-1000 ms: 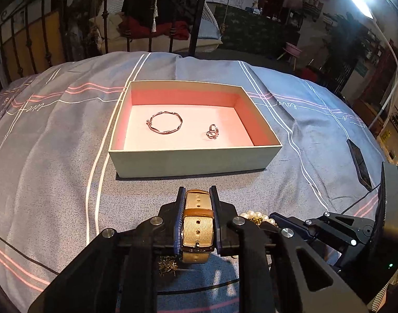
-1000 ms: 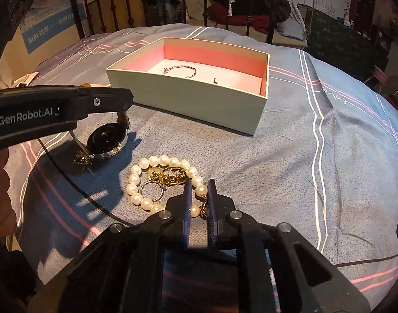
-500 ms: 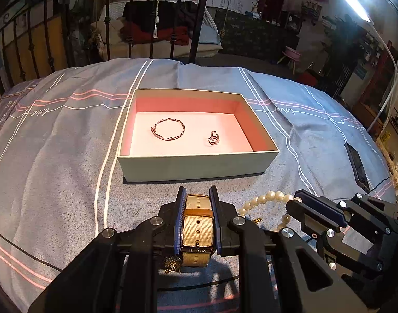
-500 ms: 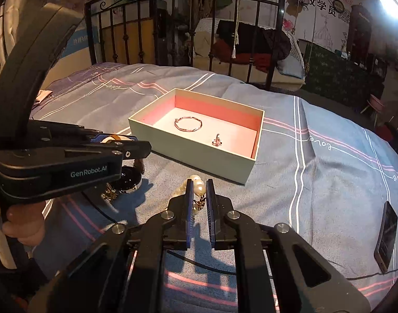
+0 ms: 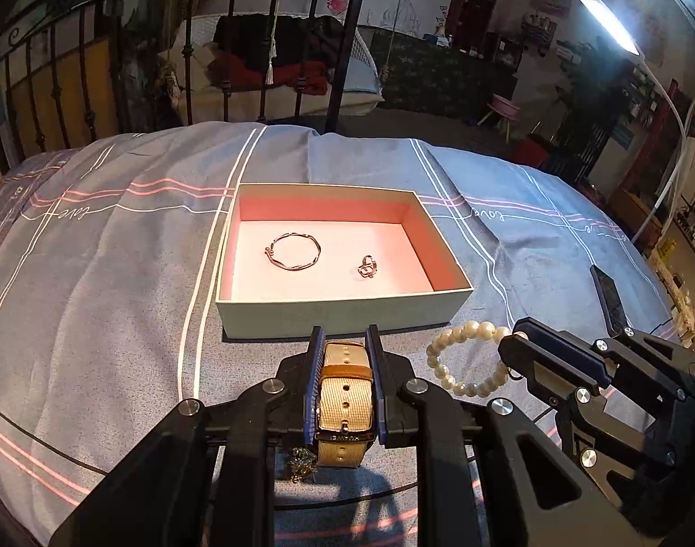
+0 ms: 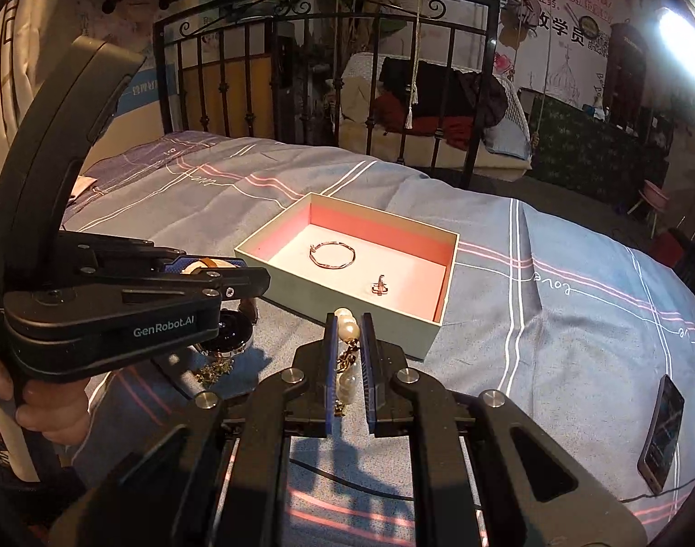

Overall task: Organize jewelry
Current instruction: 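Carry the pearl bracelet into the box and release it with the right tool while the left holds the watch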

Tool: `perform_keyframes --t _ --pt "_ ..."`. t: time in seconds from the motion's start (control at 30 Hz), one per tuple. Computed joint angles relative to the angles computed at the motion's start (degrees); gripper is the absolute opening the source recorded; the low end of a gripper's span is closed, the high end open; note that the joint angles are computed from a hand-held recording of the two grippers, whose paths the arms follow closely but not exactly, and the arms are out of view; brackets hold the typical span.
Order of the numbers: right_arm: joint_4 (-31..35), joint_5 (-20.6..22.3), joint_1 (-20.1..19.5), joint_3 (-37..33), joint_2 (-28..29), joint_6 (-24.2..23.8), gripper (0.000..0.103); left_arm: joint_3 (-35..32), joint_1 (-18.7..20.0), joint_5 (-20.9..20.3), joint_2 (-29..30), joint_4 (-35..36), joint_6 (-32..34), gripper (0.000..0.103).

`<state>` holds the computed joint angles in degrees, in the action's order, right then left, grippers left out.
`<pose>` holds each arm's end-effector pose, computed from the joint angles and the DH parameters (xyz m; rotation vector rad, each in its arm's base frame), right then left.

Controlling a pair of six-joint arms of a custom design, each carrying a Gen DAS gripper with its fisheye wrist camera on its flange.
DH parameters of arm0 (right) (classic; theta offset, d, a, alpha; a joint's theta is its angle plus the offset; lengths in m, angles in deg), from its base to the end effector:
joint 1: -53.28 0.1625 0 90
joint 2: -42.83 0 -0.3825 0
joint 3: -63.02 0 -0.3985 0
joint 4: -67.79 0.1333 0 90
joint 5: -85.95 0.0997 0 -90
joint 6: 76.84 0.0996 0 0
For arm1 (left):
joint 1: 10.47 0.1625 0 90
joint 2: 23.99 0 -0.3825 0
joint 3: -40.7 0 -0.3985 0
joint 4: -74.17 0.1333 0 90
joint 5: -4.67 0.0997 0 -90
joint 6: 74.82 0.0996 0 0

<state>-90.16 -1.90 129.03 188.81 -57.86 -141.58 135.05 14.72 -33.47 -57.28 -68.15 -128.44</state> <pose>0.0268 -0.4512 0.3642 1.1157 -2.3217 0.8107 -0.4545 -0.4476 -0.0522 0.3230 2.3817 -0.9093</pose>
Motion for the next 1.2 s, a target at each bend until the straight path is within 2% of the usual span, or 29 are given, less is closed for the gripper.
perform_keyframes --t 0.67,0.9,1.2 --pt "-0.63 0.40 3.44 -4.12 4.04 1.18 0.010 -2.33 0.22 3.70 -0.36 -2.20 4.79 0.017" --pt "-0.62 -0.02 3.54 -5.30 5.77 1.80 0.010 -3.49 1.44 3.00 0.03 -1.58 5.09 0.017" --pt "-1.66 -1.30 5.91 -12.62 14.19 6.12 0.010 -10.42 4.86 4.32 3.30 0.68 8.53 0.017"
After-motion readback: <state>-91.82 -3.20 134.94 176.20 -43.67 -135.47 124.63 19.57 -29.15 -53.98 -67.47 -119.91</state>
